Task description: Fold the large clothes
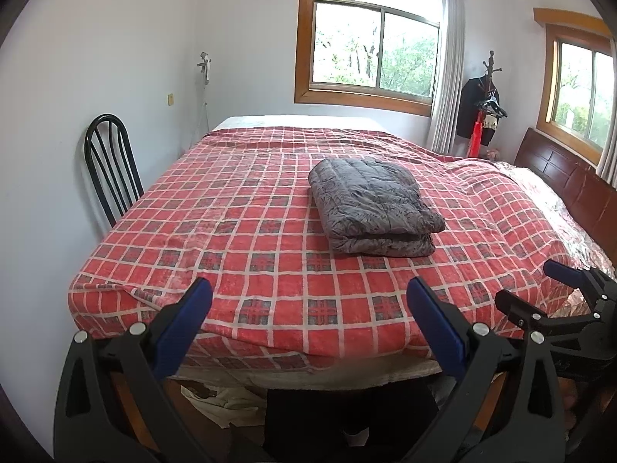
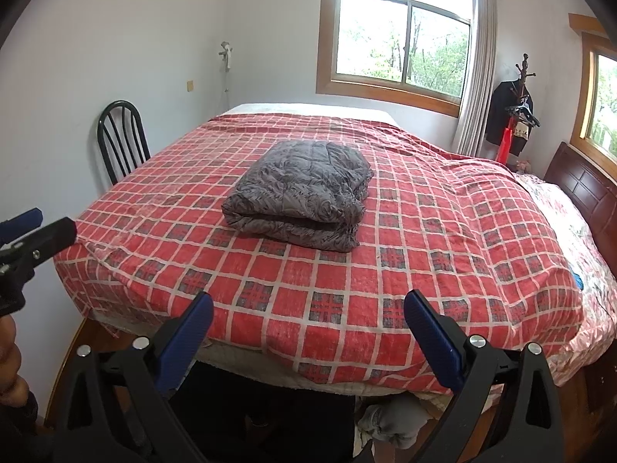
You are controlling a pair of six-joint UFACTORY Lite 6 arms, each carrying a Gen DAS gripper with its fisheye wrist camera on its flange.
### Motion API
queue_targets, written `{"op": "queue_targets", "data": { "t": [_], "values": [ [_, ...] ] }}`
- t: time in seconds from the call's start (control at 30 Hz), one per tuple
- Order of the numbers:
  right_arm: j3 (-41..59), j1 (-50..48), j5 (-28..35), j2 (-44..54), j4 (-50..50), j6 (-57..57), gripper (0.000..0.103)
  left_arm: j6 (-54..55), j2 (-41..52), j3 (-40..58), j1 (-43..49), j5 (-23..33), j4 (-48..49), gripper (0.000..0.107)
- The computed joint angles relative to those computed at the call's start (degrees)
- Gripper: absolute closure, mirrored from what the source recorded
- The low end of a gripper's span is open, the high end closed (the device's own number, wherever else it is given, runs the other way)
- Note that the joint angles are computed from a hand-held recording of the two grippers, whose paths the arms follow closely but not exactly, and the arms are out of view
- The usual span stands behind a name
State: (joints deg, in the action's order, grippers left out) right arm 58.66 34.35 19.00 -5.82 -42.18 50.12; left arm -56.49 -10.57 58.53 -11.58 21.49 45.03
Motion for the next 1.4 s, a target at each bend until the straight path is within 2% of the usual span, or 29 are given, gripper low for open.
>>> {"op": "queue_targets", "data": {
  "t": [1.4],
  "values": [
    [1.01, 0.42, 1.16, 0.31, -0.57, 1.11, 0.004, -0.71, 0.49, -0.25, -0.09, -0.74, 0.65, 0.007]
  ]
}}
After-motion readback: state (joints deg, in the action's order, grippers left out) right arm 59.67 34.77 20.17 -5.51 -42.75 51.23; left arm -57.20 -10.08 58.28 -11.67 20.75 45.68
